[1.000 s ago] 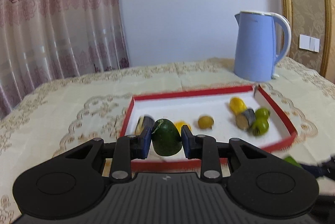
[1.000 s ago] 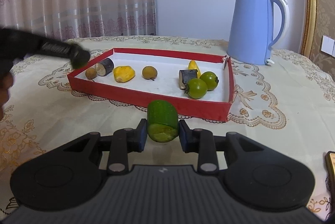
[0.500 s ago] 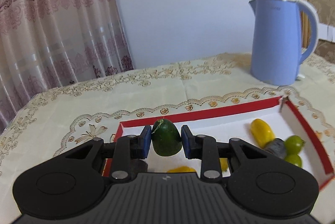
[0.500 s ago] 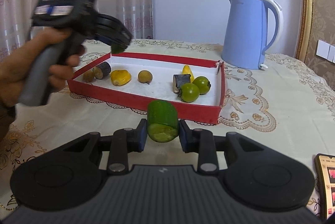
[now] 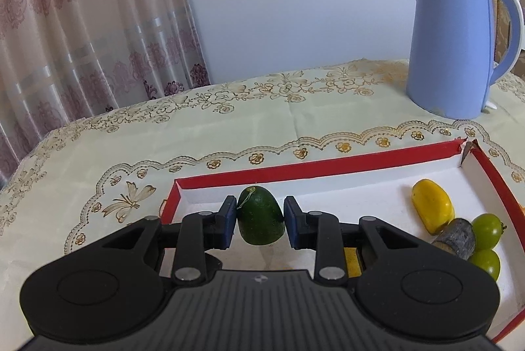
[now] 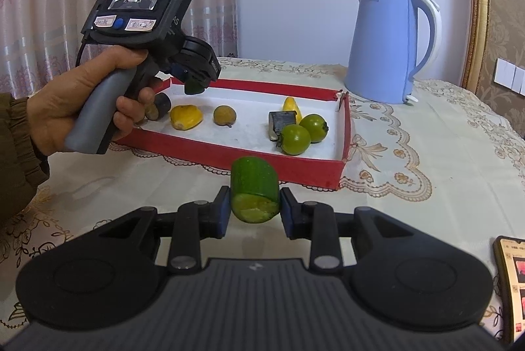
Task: Organize fruits
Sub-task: 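Carry the dark green cucumber into the red box and open the left gripper, then carry the cucumber chunk into the red box and open the right gripper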
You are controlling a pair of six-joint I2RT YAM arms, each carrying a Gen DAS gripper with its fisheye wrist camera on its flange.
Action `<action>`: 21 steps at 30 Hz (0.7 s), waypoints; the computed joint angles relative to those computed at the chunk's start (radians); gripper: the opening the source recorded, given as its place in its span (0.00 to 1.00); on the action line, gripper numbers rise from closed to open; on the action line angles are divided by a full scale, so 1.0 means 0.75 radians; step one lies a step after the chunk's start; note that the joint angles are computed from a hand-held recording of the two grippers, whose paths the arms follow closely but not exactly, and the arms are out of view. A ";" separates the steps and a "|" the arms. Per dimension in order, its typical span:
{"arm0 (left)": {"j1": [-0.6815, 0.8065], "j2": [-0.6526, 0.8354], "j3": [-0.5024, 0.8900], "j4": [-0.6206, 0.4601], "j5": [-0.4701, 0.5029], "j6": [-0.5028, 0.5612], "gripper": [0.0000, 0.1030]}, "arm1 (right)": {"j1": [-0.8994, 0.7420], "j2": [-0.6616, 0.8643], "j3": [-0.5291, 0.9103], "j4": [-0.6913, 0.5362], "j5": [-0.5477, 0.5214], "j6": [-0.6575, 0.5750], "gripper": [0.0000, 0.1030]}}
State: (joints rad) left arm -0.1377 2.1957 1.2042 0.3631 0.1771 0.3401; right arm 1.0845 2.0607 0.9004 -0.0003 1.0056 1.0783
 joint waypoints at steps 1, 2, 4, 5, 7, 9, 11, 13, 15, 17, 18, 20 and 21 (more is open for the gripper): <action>0.004 -0.006 -0.007 0.005 0.008 0.001 0.29 | 0.001 0.000 0.000 -0.002 0.000 0.002 0.29; 0.010 -0.016 -0.021 0.015 0.018 0.003 0.30 | 0.001 0.002 0.004 -0.004 0.000 0.000 0.29; 0.022 -0.034 -0.040 0.027 0.032 0.004 0.40 | 0.000 0.009 0.017 -0.007 -0.001 -0.006 0.29; 0.030 -0.045 -0.053 0.038 0.044 0.003 0.55 | 0.000 0.012 0.022 -0.006 -0.002 -0.012 0.29; 0.045 -0.066 -0.091 0.084 0.041 -0.003 0.65 | 0.000 0.018 0.034 -0.005 -0.001 -0.021 0.29; 0.063 -0.104 -0.135 0.105 0.032 -0.002 0.65 | 0.000 0.021 0.041 -0.003 0.003 -0.028 0.29; 0.100 -0.158 -0.187 0.113 0.069 -0.010 0.65 | -0.001 0.024 0.048 -0.008 0.006 -0.029 0.29; 0.144 -0.223 -0.260 0.132 0.104 -0.013 0.65 | -0.002 0.027 0.054 -0.006 0.009 -0.029 0.29; 0.188 -0.290 -0.354 0.177 0.129 -0.009 0.65 | -0.003 0.031 0.060 0.001 0.010 -0.038 0.29; 0.223 -0.336 -0.438 0.234 0.150 0.001 0.65 | -0.002 0.039 0.073 0.010 0.011 -0.054 0.29; 0.239 -0.357 -0.488 0.275 0.150 -0.001 0.65 | -0.001 0.042 0.080 0.013 0.011 -0.063 0.29; 0.262 -0.377 -0.550 0.310 0.160 0.006 0.65 | 0.000 0.048 0.093 0.016 0.011 -0.078 0.29; 0.271 -0.382 -0.568 0.308 0.167 0.014 0.65 | 0.000 0.051 0.099 0.015 0.010 -0.084 0.29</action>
State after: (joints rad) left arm 0.0654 1.9092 0.7782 0.5941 0.3021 0.3506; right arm 1.0848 2.0987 0.9750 0.0110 1.0129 1.0154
